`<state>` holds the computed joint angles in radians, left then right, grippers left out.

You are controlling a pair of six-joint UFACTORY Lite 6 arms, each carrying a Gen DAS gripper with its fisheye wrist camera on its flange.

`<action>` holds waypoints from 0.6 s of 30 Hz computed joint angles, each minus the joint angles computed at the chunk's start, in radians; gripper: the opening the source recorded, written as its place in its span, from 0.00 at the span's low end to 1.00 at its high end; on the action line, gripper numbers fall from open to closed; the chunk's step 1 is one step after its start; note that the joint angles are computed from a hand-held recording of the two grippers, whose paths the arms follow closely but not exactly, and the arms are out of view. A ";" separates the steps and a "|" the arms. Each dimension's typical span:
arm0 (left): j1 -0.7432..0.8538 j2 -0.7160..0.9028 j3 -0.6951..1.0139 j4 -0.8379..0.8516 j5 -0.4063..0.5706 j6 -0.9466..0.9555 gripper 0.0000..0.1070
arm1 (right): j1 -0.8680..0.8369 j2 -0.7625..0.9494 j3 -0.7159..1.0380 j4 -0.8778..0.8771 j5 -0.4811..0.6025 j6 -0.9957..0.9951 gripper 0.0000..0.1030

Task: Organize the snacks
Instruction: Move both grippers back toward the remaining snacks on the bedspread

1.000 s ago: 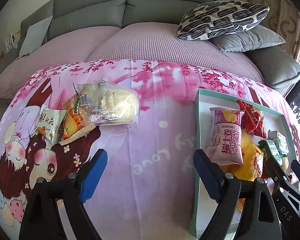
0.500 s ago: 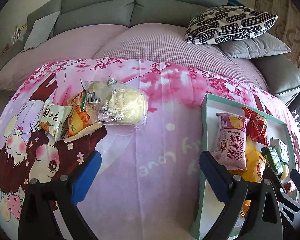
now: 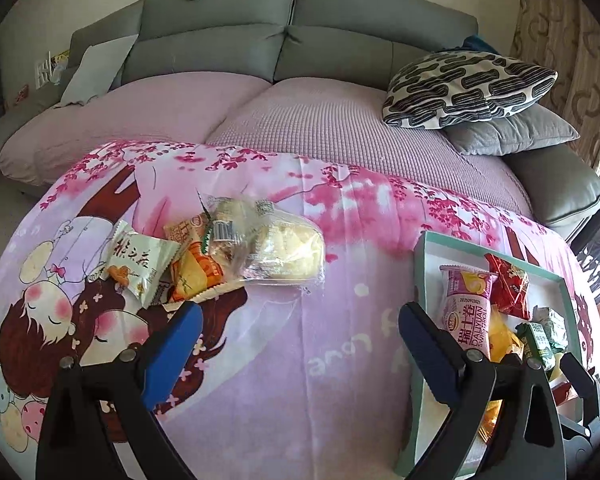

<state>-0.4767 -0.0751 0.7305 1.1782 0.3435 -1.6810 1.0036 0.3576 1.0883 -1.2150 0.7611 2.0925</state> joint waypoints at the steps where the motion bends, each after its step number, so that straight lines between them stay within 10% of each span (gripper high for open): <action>1: 0.010 -0.013 -0.009 0.007 0.002 0.003 0.92 | 0.006 0.017 0.023 0.000 0.004 -0.004 1.00; 18: 0.462 -0.208 -0.155 -0.307 -0.145 0.522 0.92 | 0.094 0.397 0.545 0.123 -0.044 -0.241 1.00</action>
